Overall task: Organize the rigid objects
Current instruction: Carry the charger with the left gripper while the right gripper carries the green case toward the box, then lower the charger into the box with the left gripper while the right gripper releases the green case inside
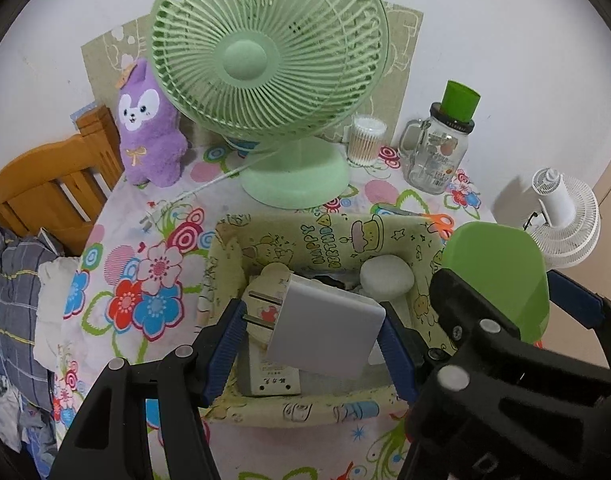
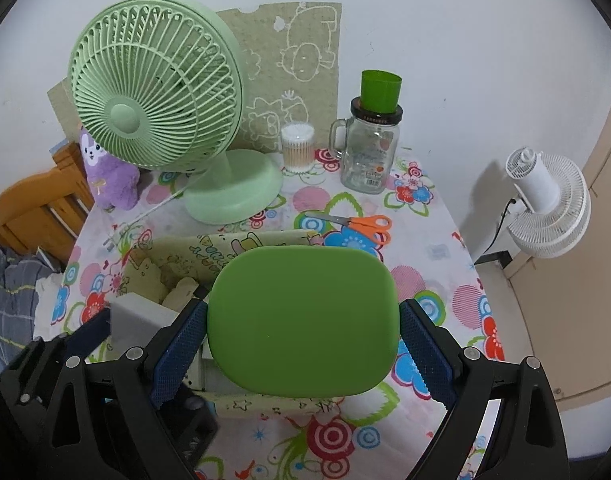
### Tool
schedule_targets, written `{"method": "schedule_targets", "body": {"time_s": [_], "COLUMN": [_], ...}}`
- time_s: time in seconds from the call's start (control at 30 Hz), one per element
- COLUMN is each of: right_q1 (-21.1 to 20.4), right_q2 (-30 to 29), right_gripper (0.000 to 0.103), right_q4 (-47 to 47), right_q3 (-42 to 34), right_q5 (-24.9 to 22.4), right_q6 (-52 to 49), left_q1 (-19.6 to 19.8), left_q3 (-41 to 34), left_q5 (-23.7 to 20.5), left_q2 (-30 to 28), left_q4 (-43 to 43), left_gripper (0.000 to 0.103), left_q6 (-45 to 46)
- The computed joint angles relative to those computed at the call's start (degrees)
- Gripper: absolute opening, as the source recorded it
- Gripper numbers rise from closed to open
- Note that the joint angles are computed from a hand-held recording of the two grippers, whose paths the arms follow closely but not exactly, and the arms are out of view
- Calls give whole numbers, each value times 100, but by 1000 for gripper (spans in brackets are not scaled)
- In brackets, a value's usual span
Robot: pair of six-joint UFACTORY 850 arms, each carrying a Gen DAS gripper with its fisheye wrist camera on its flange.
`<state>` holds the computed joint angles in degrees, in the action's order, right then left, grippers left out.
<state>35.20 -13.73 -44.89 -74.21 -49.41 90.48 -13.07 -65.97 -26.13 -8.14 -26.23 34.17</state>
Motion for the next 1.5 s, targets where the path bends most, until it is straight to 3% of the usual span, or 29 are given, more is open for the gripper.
{"method": "schedule_targets", "body": {"time_s": [0.9,1.23,1.5], "right_q1": [-333,-184,43], "right_q2": [-254,-158,-214], "right_gripper": [95,95,95], "right_q4": [149,175,160], "right_q3": [225,222,9], "right_q5": [82,60,123], "right_q6": [74,117,101], "left_q1": [-302,-186,55], "left_q3": [-210,-52,76], "left_q5": [-10,-22,67], "left_q2": [-602,-335,-62], "left_q4": [375,310,434], "left_gripper": [69,86,93], "left_q6": [-356,-80,99]}}
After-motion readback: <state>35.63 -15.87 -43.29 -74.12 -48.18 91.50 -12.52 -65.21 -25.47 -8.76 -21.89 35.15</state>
